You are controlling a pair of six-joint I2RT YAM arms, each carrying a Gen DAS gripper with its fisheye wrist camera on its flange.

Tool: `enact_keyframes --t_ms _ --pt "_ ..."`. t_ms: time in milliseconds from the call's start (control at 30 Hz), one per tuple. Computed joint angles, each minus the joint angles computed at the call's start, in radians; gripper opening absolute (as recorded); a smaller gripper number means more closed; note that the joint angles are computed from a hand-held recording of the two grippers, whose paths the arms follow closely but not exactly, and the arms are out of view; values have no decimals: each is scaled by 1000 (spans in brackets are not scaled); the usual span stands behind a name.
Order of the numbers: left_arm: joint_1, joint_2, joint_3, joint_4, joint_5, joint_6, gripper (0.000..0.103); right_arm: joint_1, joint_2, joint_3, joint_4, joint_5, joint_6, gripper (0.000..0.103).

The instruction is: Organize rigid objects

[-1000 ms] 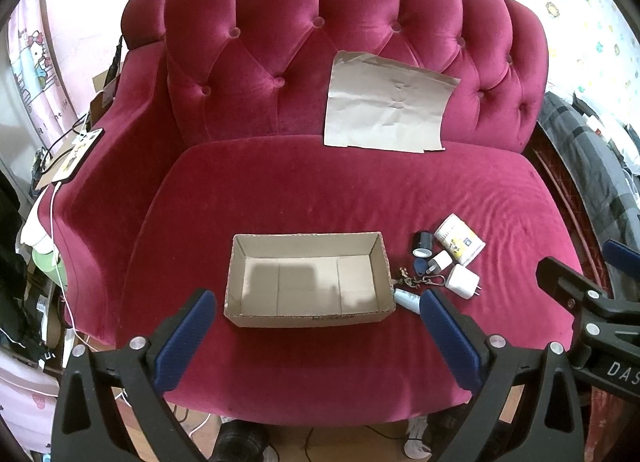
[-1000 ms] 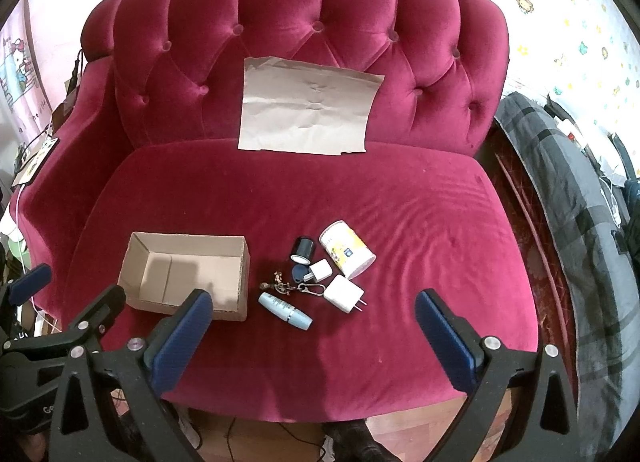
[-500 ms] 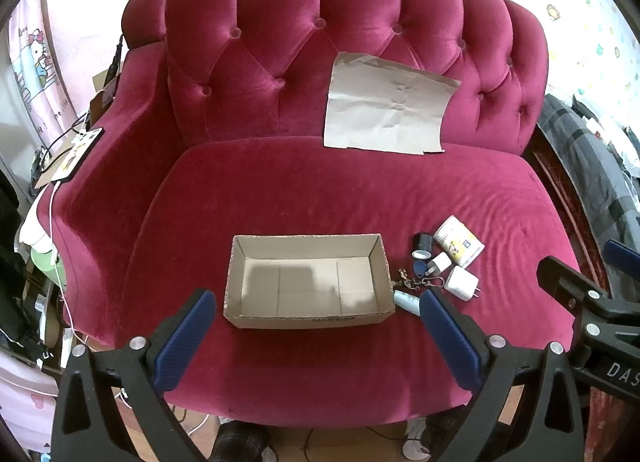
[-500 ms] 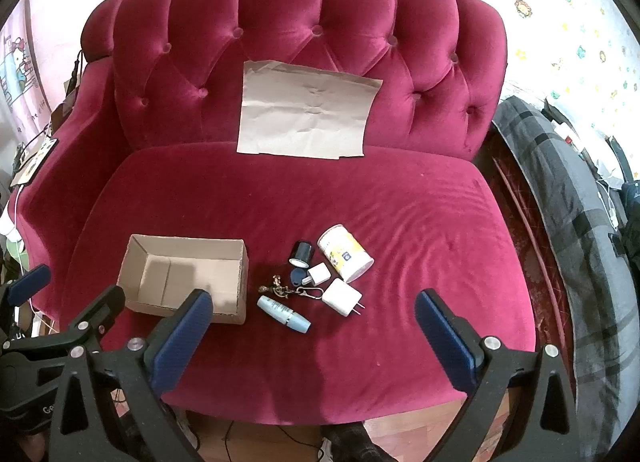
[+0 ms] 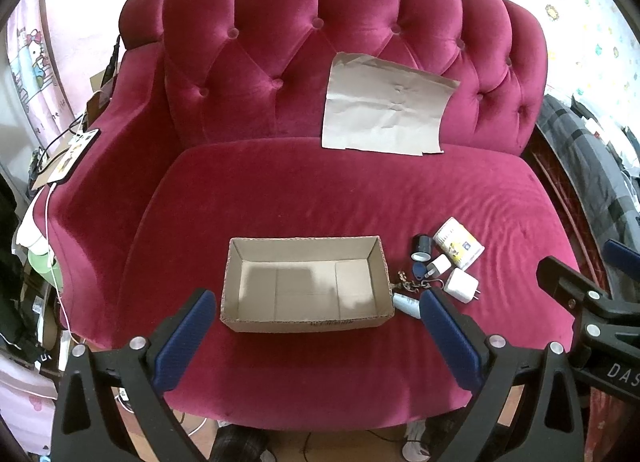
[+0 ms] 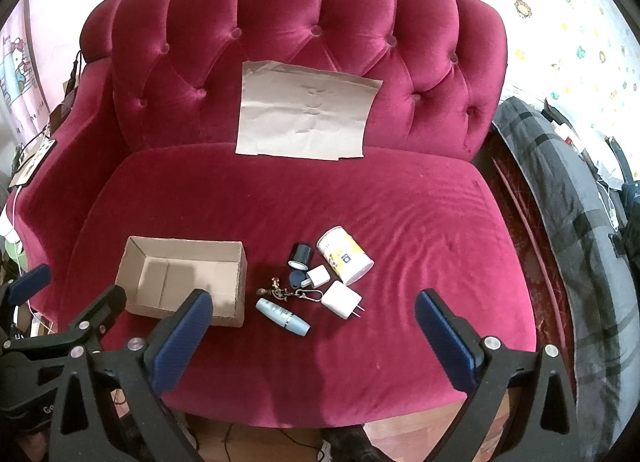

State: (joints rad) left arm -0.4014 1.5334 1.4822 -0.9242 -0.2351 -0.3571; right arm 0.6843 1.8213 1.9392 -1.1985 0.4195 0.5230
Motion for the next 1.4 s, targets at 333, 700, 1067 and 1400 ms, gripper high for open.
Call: enact_keyframes --t_ms 333,700,1067,1400 --pt "14 15 -6 32 9 23 103 -4 21 6 17 -7 -11 103" --pt "62 52 -42 114 23 85 103 -30 50 -17 75 -3 -45 103" --pt "178 127 -92 224 43 180 103 -85 129 -26 142 -4 -115 103" --pt "276 245 -154 346 79 242 103 -163 164 -140 292 -48 -139 103"
